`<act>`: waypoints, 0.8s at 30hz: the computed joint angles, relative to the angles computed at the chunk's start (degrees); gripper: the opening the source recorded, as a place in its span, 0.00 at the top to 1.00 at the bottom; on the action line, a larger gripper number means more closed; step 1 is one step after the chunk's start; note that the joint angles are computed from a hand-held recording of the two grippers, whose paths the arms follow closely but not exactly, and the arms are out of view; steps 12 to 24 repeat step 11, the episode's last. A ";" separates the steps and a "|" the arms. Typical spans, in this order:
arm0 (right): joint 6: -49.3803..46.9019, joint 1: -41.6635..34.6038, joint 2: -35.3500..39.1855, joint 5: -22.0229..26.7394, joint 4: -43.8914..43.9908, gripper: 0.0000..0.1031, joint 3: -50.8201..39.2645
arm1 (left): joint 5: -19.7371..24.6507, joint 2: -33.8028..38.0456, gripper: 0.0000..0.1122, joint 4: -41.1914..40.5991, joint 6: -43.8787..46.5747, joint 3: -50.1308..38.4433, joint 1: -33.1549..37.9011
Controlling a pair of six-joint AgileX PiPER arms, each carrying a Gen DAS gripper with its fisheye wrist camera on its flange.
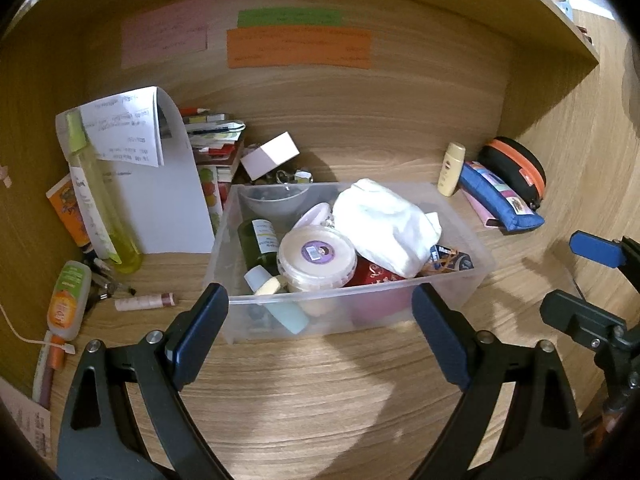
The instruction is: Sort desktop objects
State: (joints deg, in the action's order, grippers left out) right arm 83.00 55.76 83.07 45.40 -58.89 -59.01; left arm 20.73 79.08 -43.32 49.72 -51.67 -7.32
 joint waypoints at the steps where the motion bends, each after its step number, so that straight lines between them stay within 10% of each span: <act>1: -0.02 -0.01 -0.02 -0.07 0.03 0.05 0.04 | 0.02 -0.02 0.16 0.05 0.01 0.00 -0.04; 24: -0.12 -0.03 0.13 -0.19 0.20 0.05 -0.03 | -1.35 -0.73 0.16 -3.37 2.98 0.75 -0.01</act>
